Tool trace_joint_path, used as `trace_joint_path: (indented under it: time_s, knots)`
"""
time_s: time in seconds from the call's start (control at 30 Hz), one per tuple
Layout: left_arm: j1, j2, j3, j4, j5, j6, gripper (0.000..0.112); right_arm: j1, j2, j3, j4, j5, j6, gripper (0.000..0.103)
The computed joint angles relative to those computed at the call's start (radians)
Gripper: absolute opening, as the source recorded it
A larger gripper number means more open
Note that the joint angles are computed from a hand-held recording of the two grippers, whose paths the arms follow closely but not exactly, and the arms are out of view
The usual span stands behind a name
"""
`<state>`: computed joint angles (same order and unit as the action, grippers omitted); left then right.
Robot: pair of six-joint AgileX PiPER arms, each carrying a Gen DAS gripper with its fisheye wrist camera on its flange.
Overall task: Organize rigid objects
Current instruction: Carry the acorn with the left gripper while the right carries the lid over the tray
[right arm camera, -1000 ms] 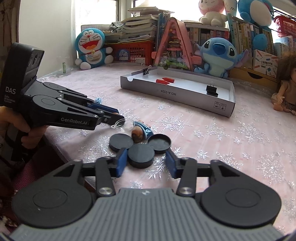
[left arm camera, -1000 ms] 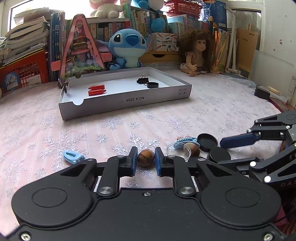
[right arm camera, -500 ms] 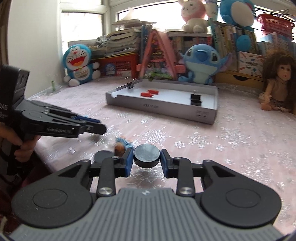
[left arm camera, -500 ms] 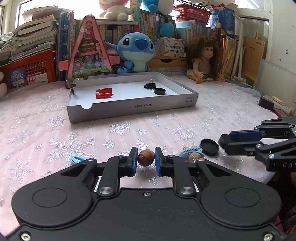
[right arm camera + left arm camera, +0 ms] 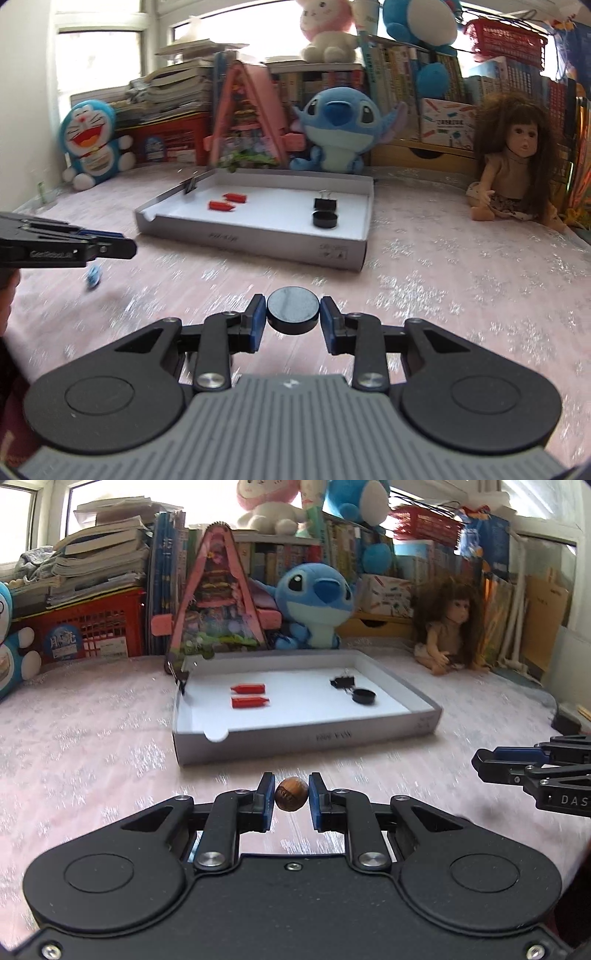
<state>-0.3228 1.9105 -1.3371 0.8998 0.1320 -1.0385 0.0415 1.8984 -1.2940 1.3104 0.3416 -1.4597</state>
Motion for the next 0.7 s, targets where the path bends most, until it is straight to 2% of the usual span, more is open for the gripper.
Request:
trace_joint_path:
  time_s: [0.17, 0.27, 0.47, 0.57, 0.7]
  knots:
    - [0.017, 0.043, -0.117, -0.306, 0.059, 0.288, 0.018, 0.018, 0.067, -0.135, -0.223, -0.023, 0.269, 0.037]
    - [0.029, 0.08, -0.205, -0.432, 0.108, 0.4, 0.018, 0.027, 0.112, -0.235, -0.396, -0.012, 0.466, 0.037]
    - [0.05, 0.164, -0.376, -0.567, 0.184, 0.514, 0.018, 0.035, 0.208, -0.429, -0.618, 0.054, 0.734, 0.037]
    - [0.062, 0.228, -0.496, -0.66, 0.248, 0.595, 0.018, 0.04, 0.258, -0.524, -0.709, 0.093, 0.838, 0.037]
    - [0.067, 0.328, -0.672, -0.694, 0.341, 0.626, 0.018, 0.053, 0.334, -0.673, -0.831, 0.155, 0.975, 0.037]
